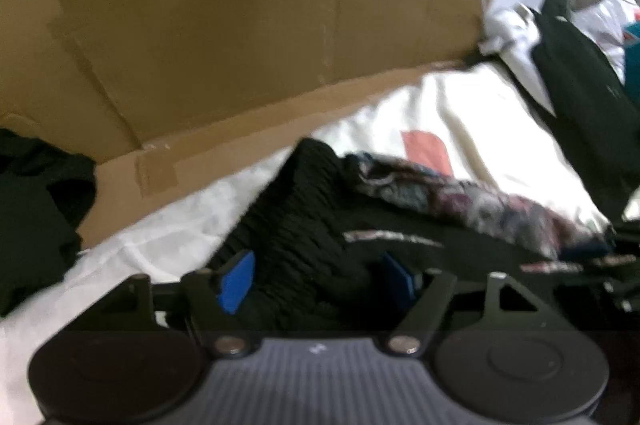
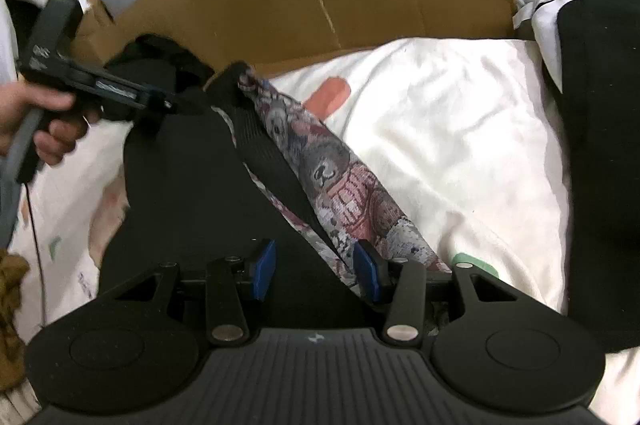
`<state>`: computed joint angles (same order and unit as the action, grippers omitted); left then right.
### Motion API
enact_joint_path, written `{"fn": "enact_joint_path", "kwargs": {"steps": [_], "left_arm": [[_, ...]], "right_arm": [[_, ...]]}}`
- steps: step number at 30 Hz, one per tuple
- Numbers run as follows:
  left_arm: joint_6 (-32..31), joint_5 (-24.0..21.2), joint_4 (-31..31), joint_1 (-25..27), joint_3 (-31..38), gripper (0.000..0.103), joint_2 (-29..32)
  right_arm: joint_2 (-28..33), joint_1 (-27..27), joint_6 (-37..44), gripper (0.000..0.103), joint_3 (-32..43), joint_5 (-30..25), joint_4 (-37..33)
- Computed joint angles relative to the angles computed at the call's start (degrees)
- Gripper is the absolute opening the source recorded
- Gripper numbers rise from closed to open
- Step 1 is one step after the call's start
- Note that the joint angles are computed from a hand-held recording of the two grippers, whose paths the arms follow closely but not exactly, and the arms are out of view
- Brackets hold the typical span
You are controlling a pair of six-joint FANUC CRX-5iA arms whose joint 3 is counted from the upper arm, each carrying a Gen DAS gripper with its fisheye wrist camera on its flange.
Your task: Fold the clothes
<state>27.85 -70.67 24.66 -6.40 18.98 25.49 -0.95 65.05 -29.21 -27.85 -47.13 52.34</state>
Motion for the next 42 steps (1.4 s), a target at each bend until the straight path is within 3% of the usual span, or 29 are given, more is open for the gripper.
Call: {"fn": "enact_joint_path", "kwargs": {"steps": [2, 3, 5, 10, 15, 21, 23, 26, 35, 38, 42], "left_arm": [[-0.8, 0.1, -0.2, 0.0, -0.2, 0.059, 0.1], [-1.4, 0.4, -0.1, 0.0, -0.6, 0.046, 0.0], [-2.6, 1.1, 0.9, 0.1, -1.5, 0.042, -0.4], [-2.0, 1.3, 8.1, 1.2, -2.7, 0.023, -0.6], [-3.8, 5.9, 13.5, 0.3, -6.2, 0.021, -1.7], [-3.3, 10.8, 17.3, -1.2, -8.8, 0.020, -1.6], [-3.0, 11.9, 18.2, -1.5, -9.2, 0.020, -1.4], [-2.3, 12.6, 19.8, -1.5, -9.5, 0.020, -1.0], [-2.2, 13.8, 21.6, -1.0, -11.5, 0.020, -1.6], [-2.8, 14.5, 21.9, -0.9, -12.3, 0.021, -2.2], [-2.9, 15.2, 22.4, -0.9, -13.1, 0.021, -2.6]], "right_arm": [[0.4, 0.1, 0.8, 0.049, 0.3, -0.2, -0.6], [0.5, 0.1, 1.2, 0.049, 0.5, -0.3, -0.8], [0.9, 0.1, 2.5, 0.048, 1.0, -0.6, -1.2], [1.2, 0.0, 5.4, 0.025, 1.5, -0.8, -1.0], [0.5, -0.3, 3.7, 0.027, 0.5, 0.4, 1.9], [0.7, 0.0, 5.0, 0.030, 1.4, -1.4, -0.4], [0.3, -0.3, 5.0, 0.026, 1.1, -1.1, -1.2], [-0.3, -0.5, 4.5, 0.011, 0.6, -0.7, -1.4], [-0.6, 0.1, 6.2, 0.014, 1.0, -1.7, -3.8], [-0.6, 0.3, 6.2, 0.003, 1.0, -2.6, -3.7], [-2.0, 0.5, 1.4, 0.003, 0.1, -5.9, -1.7]]}}
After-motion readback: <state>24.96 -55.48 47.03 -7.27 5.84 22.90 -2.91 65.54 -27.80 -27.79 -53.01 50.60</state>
